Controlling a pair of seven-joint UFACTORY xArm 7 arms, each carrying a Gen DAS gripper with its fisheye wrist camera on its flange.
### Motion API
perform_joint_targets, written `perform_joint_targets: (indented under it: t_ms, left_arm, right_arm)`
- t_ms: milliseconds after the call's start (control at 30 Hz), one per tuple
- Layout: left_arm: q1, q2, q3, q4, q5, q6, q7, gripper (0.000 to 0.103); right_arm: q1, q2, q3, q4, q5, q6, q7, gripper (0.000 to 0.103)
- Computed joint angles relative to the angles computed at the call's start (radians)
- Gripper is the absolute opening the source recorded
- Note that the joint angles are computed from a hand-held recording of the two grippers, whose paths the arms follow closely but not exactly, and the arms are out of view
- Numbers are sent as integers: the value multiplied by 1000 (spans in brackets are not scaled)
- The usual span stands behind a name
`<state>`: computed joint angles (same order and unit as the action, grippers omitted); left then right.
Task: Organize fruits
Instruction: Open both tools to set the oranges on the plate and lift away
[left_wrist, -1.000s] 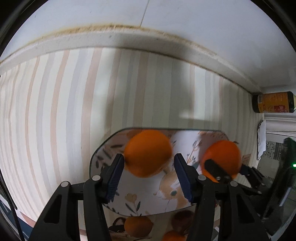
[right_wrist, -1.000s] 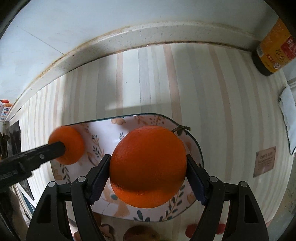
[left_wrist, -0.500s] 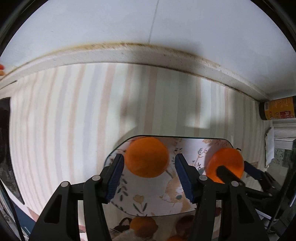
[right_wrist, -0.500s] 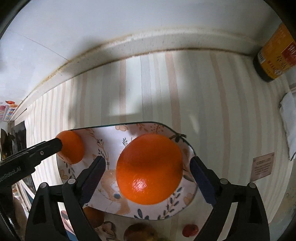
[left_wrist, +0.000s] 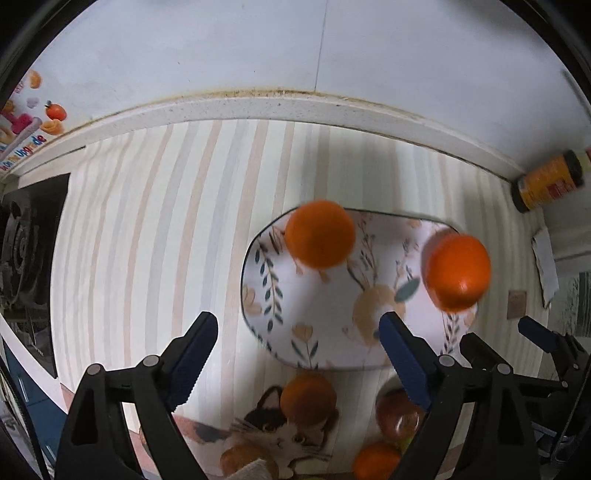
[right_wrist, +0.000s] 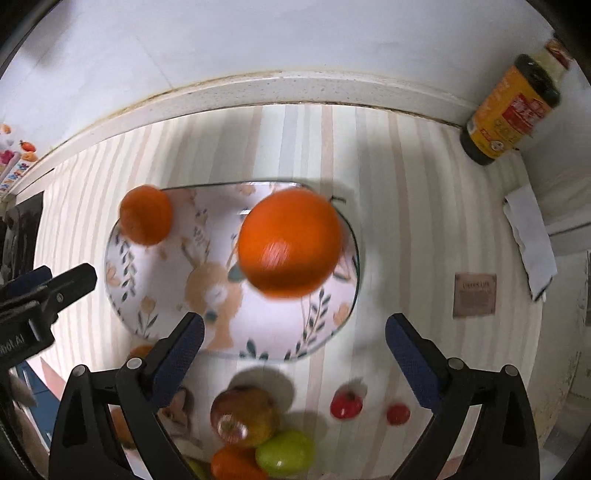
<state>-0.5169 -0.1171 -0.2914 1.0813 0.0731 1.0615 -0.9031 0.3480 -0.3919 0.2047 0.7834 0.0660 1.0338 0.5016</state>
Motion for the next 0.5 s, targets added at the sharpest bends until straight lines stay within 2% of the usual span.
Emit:
perform_joint_targets:
  t_ms: [267, 500]
  left_arm:
    - [-16, -172, -42, -58, 6, 61, -40, 89]
    - [-28, -309, -86, -85, -4, 114, -39, 89]
  right_arm:
    - [38, -164, 52, -26, 3, 67, 106, 100]
    - [74, -331, 101, -22, 19, 168, 194, 100]
